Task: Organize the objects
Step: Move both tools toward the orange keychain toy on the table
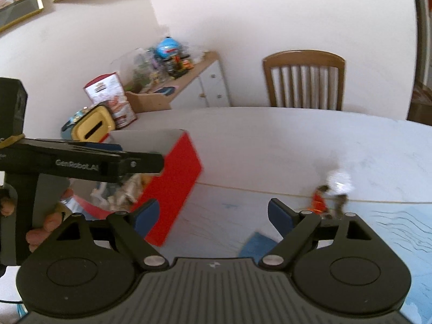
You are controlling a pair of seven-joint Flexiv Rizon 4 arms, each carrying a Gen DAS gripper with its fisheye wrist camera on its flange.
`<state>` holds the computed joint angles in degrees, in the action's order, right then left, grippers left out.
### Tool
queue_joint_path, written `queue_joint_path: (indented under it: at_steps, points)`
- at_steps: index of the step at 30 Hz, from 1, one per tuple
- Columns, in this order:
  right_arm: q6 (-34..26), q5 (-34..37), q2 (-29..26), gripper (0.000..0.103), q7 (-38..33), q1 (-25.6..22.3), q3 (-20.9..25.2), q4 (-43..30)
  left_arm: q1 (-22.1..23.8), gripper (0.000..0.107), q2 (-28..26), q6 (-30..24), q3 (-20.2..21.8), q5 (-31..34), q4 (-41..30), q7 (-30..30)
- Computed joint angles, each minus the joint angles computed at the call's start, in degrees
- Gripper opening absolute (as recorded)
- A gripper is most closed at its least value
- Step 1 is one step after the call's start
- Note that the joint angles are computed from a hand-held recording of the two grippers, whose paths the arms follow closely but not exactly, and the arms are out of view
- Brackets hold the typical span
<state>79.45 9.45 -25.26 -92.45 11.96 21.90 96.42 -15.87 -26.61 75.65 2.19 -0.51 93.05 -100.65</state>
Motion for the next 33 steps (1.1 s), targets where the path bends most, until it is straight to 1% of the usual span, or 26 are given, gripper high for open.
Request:
queue_joint_path:
  at_steps: [8,10,18,24,30,33]
  points:
    - [2.03,-0.8,-0.23,0.088,-1.07,-2.28,-1.87,1.87,-3.64,0.103,-5.85,-3.75,0.94,1.62,-8.41,-2.94]
    - [2.03,-0.79,-0.56,0.088,-1.77,-3.62,-1.51,2.2,-3.97,0.103,-7.53,-4.82,0.48,1.53,-10.82,-3.01]
    - [1.01,-0.36,-2.4,0.088,-4.14,-7.46,-0.99,1.83,-6.39,0.102,-14.97,-10.48,1.22,2.79,-21.67,-4.38]
    - [0.61,-1.04,-4.55,0.088,-4.56,-8.15,-2.24,0.62,-6.63,0.102,-20.27,-15.82,0.36,1.87,-29.2,-5.23]
    - [-0.42,-1.86,-7.68,0.088,-5.18,-9.08,-2.22,-1.95,-6.52,0.102,-25.35,-19.4,-0.89,1.14,-37.09,-3.32]
    - [-0.37,-2.61,-9.27,0.088,-5.35,-8.92,-2.67,-3.15,-6.37,0.102,-28.72,-22.58,-1.44,0.12,-42.63,-2.27]
